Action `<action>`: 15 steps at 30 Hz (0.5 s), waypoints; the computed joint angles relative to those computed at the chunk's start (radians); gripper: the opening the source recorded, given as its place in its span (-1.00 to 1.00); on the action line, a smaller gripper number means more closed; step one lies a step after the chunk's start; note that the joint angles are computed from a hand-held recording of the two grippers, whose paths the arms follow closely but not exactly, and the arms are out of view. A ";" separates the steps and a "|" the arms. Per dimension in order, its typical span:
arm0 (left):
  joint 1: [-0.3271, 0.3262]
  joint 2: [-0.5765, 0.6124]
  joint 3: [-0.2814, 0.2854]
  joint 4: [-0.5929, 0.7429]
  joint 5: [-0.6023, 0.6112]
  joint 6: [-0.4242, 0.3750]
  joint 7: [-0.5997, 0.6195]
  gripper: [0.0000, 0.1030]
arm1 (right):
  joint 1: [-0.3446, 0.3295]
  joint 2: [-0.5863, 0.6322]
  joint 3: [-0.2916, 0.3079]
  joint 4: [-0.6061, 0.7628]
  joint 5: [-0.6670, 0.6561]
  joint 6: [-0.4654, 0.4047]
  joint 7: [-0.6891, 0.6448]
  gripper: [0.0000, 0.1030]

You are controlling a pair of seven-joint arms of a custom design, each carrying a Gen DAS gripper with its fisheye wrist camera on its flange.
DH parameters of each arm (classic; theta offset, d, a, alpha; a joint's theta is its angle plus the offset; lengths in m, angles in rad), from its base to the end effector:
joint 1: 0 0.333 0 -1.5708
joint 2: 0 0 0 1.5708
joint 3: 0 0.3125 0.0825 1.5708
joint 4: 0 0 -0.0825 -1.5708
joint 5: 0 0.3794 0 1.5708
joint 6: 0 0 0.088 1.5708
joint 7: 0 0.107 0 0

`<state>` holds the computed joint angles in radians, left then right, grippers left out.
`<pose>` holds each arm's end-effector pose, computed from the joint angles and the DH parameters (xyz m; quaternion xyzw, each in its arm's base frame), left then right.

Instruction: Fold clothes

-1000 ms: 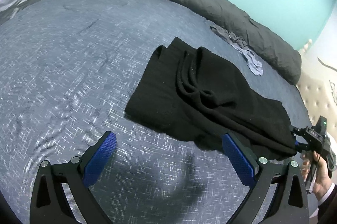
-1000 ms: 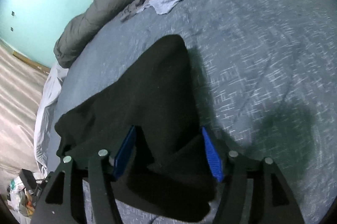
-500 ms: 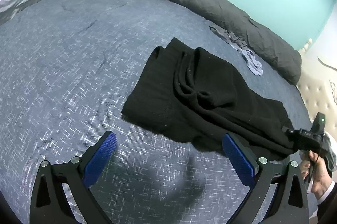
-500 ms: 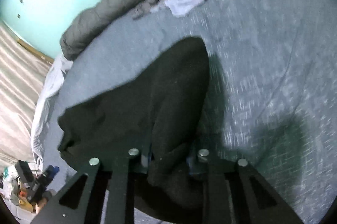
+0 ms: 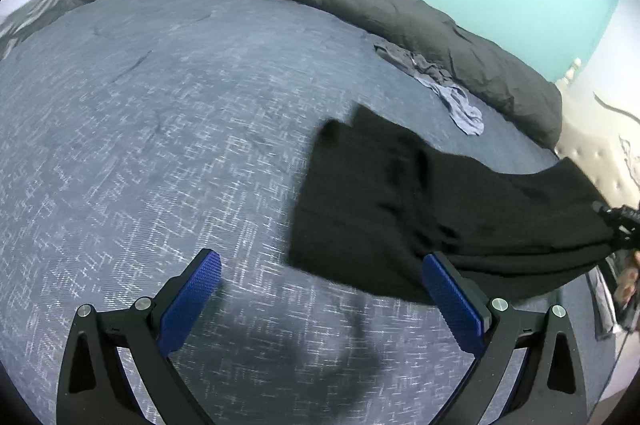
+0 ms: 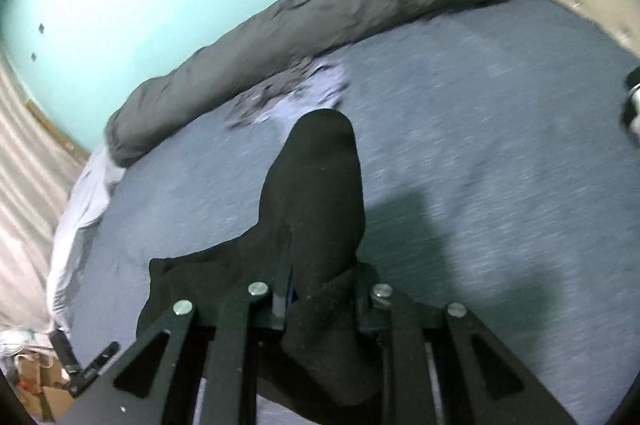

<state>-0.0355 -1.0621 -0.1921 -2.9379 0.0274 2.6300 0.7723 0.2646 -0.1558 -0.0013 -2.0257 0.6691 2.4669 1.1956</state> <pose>0.2865 -0.0665 0.4995 -0.8172 0.4394 -0.3160 0.1984 0.5340 0.1427 0.5821 -0.7234 0.5708 -0.0261 0.3876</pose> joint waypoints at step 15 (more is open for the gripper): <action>-0.049 0.209 -0.046 0.098 0.002 0.101 -0.026 0.99 | -0.147 0.089 -0.052 -0.057 -0.037 0.007 -0.056 -0.42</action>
